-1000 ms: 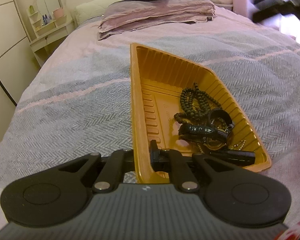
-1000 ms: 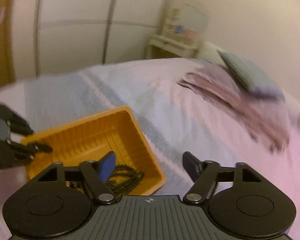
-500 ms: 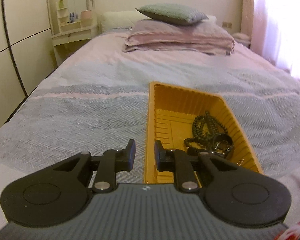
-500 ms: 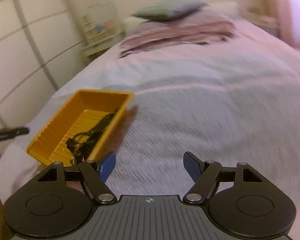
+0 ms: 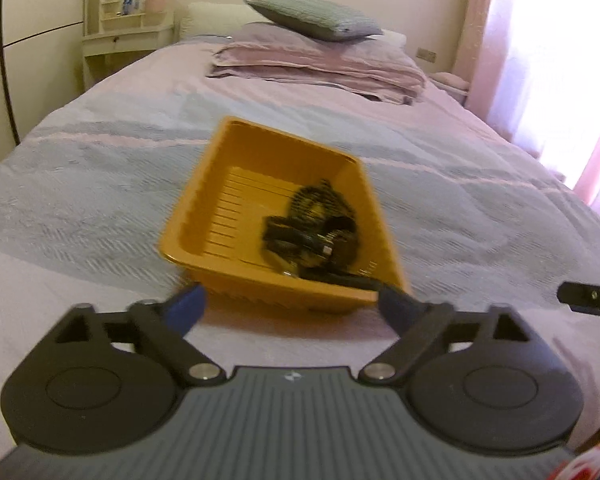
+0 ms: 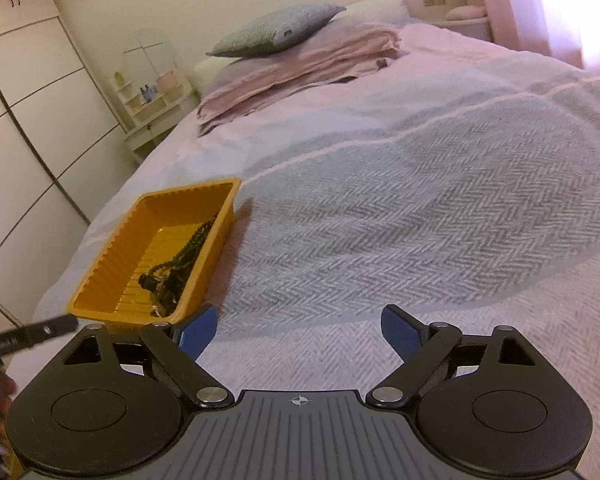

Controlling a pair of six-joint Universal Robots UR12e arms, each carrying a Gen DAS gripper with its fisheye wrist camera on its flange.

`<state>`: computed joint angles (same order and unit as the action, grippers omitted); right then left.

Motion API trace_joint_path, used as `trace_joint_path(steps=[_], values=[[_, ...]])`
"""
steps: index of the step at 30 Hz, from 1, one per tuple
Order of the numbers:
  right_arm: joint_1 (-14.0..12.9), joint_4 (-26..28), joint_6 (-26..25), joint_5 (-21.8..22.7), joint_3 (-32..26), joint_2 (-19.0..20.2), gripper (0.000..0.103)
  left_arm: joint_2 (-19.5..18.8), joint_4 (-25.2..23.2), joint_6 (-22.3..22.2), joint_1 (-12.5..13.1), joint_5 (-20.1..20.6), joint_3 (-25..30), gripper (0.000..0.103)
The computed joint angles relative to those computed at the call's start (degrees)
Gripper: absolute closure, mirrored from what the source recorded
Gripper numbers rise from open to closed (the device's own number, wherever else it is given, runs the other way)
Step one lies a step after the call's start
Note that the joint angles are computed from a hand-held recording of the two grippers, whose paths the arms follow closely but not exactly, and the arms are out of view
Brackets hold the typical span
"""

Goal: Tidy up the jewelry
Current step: 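Set the orange tray down on the blanket and open the left tool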

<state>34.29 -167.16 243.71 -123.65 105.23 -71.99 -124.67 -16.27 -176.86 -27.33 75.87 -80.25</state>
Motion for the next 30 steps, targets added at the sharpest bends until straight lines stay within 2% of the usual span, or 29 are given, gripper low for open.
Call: trace_joint_path(steps=[2,6,8,16,23,30], values=[[0.78,1.13,1.59,-0.68,-0.39,-0.1,0.014,0.42,0.08,0.55,-0.43,-0.06,-0.98,0.002],[1.88,8.67,4.76,-1.15,-2.1,-0.19,0.014,1.18,1.41,0.17,-1.34,2.07,-3.02,0.0],[2.31,10.07,4.02,-0.54,-2.45,-0.19,0.014,1.49,1.21,0.18,-1.41,1.05,-3.78,0.0],[3.68,15.54,1.48,-0.23,-4.8,1.23,0.014,2.79,-2.21,0.43,-2.31,1.53,-4.91,0.0],[3.8,19.13,1.34,0.26,-6.34,2.03,0.014,3.47,-3.43,2.05,-2.9,1.65,-5.88,0.0],[3.7,19.76,1.1,0.6,-6.76,2.35,0.014,3.52,-4.93,2.09,-3.49,1.93,-6.01,0.0]])
